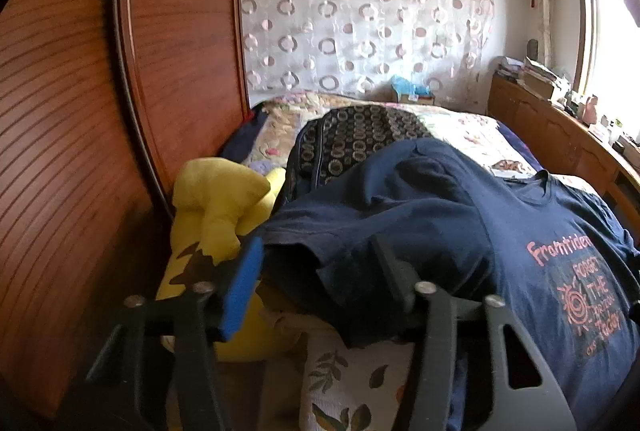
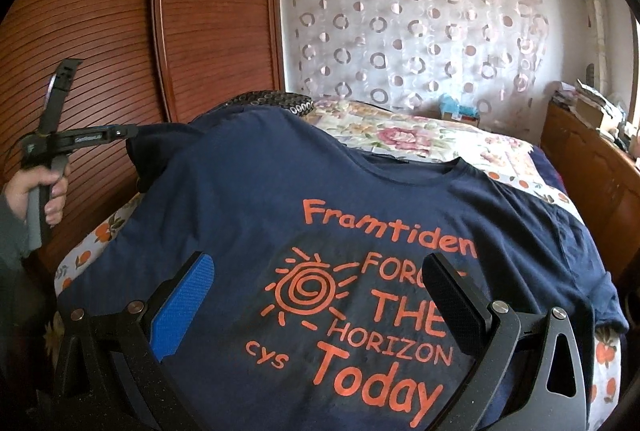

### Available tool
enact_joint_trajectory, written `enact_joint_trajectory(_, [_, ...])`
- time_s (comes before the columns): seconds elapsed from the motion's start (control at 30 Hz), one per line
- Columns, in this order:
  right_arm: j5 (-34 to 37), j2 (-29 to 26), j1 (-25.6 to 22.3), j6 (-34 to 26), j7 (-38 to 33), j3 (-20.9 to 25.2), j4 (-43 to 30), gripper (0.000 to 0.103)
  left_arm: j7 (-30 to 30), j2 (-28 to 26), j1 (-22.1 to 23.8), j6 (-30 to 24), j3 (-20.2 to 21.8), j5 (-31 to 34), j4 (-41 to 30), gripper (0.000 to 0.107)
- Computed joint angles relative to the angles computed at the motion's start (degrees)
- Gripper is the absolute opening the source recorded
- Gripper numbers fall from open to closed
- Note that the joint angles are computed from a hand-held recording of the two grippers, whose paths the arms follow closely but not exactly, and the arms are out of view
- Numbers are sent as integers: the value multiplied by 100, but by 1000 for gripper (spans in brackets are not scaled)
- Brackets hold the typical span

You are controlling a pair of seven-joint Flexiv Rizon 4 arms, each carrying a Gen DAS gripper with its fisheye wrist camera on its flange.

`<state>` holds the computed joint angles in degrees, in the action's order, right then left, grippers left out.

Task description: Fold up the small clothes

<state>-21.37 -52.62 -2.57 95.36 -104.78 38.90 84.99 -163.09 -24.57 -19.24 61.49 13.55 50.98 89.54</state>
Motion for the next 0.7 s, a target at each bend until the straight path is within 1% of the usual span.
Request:
enact_joint_trajectory(0.03, [-1,-7,-12,-4,-8,16,1,103,59,-16,55,79,-33,-47,21,39])
enact_joint_trajectory(0.07, [8,-9,14,26,-6,-8,6,103,162,-48,111,171,-67,-99,32,30])
enact_joint_trajectory(0.1, [20,8,40,82,5,-48,47,103,235,-57,121,206,-72,-138,39,16])
enact_joint_trajectory(0.13, [2,7,30,84,16,-51,53,103,307,-61,142,267,-80,-192,57,7])
enact_joint_trajectory(0.17, [-23,-6,-8,67,15,-11,64,103,282,-56,108,299,-41,-185,63,2])
enact_joint_trajectory(0.23, [-33,-8,-33,88,36,3,83,103,223,10,36,405,47,-93,85,2])
enact_joint_trajectory(0.3, [-41,-4,-53,117,75,11,97,103,59,80,-136,367,138,148,-7,2])
enact_joint_trajectory(0.43, [-95,-4,-84,221,177,-5,137,103,321,107,-152,309,-14,215,-291,1])
enact_joint_trajectory(0.57, [-176,3,-142,351,357,-42,169,103,883,-92,-55,441,-233,-80,-772,1])
enact_joint_trajectory(0.7, [-286,6,-158,495,641,-181,162,103,1779,-534,-32,481,-433,-626,-1459,1])
